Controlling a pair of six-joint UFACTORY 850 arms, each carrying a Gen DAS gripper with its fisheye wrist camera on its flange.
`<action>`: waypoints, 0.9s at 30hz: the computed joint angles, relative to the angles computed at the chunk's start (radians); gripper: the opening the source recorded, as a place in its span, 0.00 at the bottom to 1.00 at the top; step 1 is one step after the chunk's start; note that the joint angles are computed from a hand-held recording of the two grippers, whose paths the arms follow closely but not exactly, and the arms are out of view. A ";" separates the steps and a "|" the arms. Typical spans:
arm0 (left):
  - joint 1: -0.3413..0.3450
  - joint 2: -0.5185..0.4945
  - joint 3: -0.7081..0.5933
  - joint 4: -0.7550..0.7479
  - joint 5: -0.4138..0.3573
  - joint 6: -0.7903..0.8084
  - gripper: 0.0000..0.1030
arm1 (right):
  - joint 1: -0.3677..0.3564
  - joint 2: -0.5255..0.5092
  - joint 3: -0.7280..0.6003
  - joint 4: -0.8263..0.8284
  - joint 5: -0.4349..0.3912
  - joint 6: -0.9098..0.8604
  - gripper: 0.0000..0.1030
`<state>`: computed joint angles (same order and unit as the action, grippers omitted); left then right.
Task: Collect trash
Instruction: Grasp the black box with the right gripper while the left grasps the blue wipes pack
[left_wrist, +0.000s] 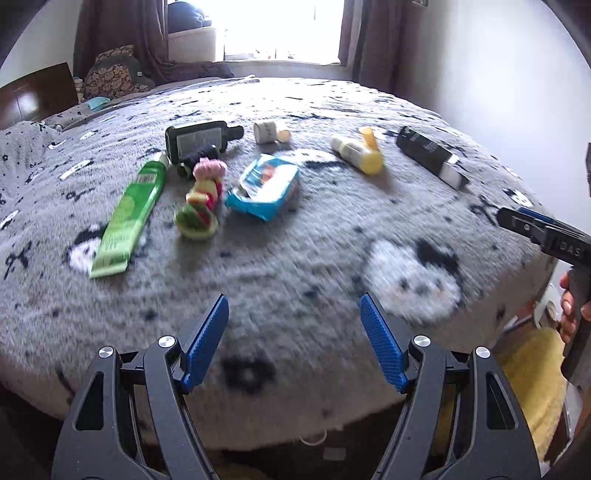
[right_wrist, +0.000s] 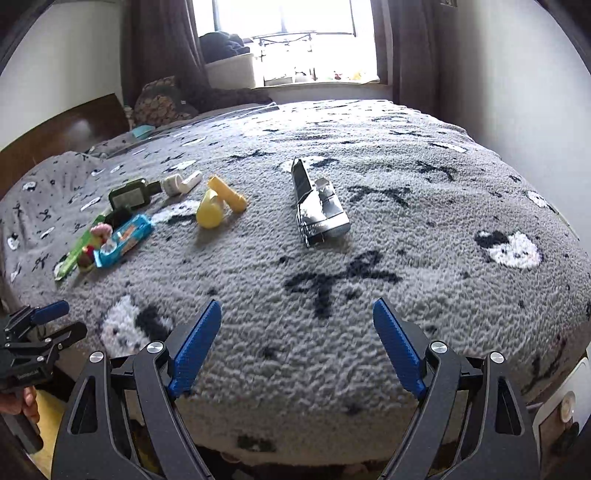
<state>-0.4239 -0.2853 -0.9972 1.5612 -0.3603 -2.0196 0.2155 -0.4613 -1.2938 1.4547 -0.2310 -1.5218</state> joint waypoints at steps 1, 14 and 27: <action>0.013 -0.013 -0.016 -0.009 0.008 0.018 0.67 | 0.009 -0.014 -0.016 0.008 0.006 0.000 0.82; 0.138 -0.171 -0.215 -0.193 0.113 0.253 0.67 | 0.038 -0.238 -0.340 -0.439 0.007 0.505 0.77; 0.142 -0.246 -0.335 -0.403 0.054 0.550 0.48 | 0.059 -0.386 -0.569 -0.929 -0.091 0.972 0.17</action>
